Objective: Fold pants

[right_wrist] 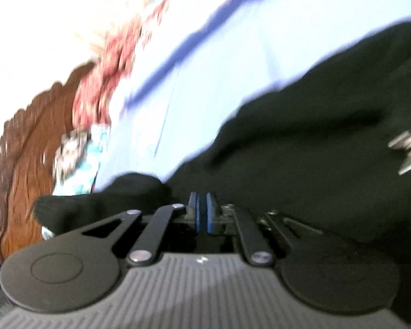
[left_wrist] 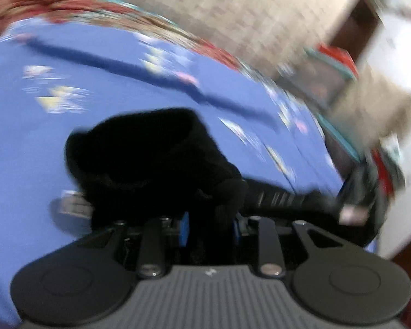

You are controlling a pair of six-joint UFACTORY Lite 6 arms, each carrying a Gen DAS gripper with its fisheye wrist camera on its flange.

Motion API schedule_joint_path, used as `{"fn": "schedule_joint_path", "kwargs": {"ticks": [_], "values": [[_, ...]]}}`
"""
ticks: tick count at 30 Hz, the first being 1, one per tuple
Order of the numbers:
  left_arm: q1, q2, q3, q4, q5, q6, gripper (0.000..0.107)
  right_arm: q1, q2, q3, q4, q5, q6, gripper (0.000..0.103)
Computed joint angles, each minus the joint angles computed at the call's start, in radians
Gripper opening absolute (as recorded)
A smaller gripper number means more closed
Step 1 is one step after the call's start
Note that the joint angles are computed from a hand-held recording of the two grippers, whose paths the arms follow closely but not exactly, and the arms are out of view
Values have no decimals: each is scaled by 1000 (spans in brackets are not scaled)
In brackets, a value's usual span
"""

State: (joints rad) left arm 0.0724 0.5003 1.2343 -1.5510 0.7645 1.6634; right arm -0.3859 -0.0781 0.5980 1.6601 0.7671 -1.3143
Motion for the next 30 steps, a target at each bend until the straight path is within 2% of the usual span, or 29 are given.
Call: {"fn": "schedule_joint_path", "kwargs": {"ticks": [3, 6, 7, 8, 10, 12, 13, 14, 17, 19, 22, 23, 26, 30], "values": [[-156, 39, 11, 23, -114, 59, 30, -198, -83, -58, -75, 86, -18, 12], [-267, 25, -34, -18, -234, 165, 44, -360, -124, -105, -138, 133, -53, 18], [-280, 2, -61, -31, -243, 200, 54, -399, -134, -120, -148, 140, -65, 26], [-276, -25, -88, -34, -231, 222, 58, -431, -139, -129, -159, 154, -72, 34], [-245, -84, -128, -4, -177, 216, 67, -480, -165, -158, -161, 167, -87, 43], [-185, -129, -159, 39, -102, 188, 68, -513, -146, -151, -155, 206, -106, 53], [-152, -151, -181, 44, -70, 180, 69, -507, -131, -139, -156, 221, -99, 62], [-124, -163, -185, 53, -49, 154, 69, -459, -127, -133, -140, 211, -88, 71], [-37, -152, -158, 87, -7, 34, 69, -309, -93, -93, -126, 109, -97, 86], [18, -118, -122, 99, 17, -41, 69, -189, -100, -95, -75, 4, -121, 86], [53, -71, -70, 101, -4, -134, 66, -56, -95, -72, -90, -75, -145, 48], [59, -47, -43, 107, -4, -165, 66, -3, -109, -73, -97, -124, -140, 27], [58, 22, 32, 135, -13, -260, 63, 74, -252, -156, 23, -237, -275, 21], [24, 60, 74, 127, -30, -266, 63, 79, -351, -240, 247, -345, -441, 21]]}}
